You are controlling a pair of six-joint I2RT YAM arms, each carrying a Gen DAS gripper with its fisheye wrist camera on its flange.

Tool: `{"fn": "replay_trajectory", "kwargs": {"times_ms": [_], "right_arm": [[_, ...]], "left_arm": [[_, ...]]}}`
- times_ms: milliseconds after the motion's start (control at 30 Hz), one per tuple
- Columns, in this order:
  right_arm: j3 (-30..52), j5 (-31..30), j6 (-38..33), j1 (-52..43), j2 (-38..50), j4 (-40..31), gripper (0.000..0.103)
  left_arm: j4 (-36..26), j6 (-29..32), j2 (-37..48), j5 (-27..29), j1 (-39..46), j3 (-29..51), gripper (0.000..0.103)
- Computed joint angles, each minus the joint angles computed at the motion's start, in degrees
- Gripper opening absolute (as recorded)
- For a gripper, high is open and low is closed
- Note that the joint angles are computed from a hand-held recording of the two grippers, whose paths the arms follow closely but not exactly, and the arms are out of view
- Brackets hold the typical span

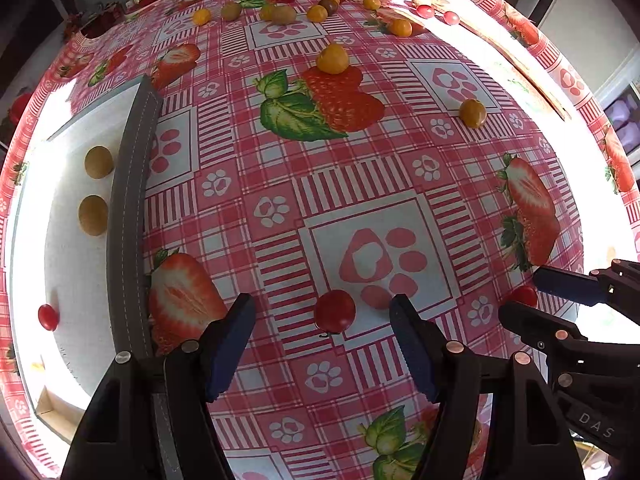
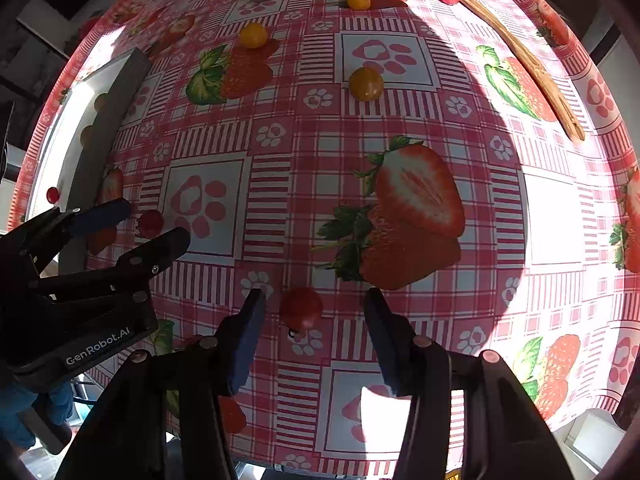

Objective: Organize fruits
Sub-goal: 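Return to the table and grasp a red cherry tomato with each tool, then carry both red cherry tomatoes into the white tray and open both tools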

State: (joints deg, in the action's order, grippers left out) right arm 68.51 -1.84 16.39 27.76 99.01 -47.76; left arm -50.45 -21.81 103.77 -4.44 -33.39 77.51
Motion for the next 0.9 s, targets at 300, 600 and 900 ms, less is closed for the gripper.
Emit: {"fn": "replay_trajectory", "kwargs": {"times_ms": [300, 600, 900], "right_arm": [[0.7, 2.9, -0.98, 1.17, 0.58, -0.86, 0.022], [3.64, -3.67, 2.67, -3.03, 0.6, -1.58, 0.022], [10.44, -5.49, 3.51, -2.56, 3.4, -2.92, 0.022]], "left_arm": [[0.44, 0.12, -1.64, 2.45, -2.15, -0.17, 0.02], [-0.51, -2.24, -6.8, 8.02, 3.16, -2.57, 0.02], [-1.73, -0.68, -10.18, 7.48, 8.51, -3.25, 0.02]]}}
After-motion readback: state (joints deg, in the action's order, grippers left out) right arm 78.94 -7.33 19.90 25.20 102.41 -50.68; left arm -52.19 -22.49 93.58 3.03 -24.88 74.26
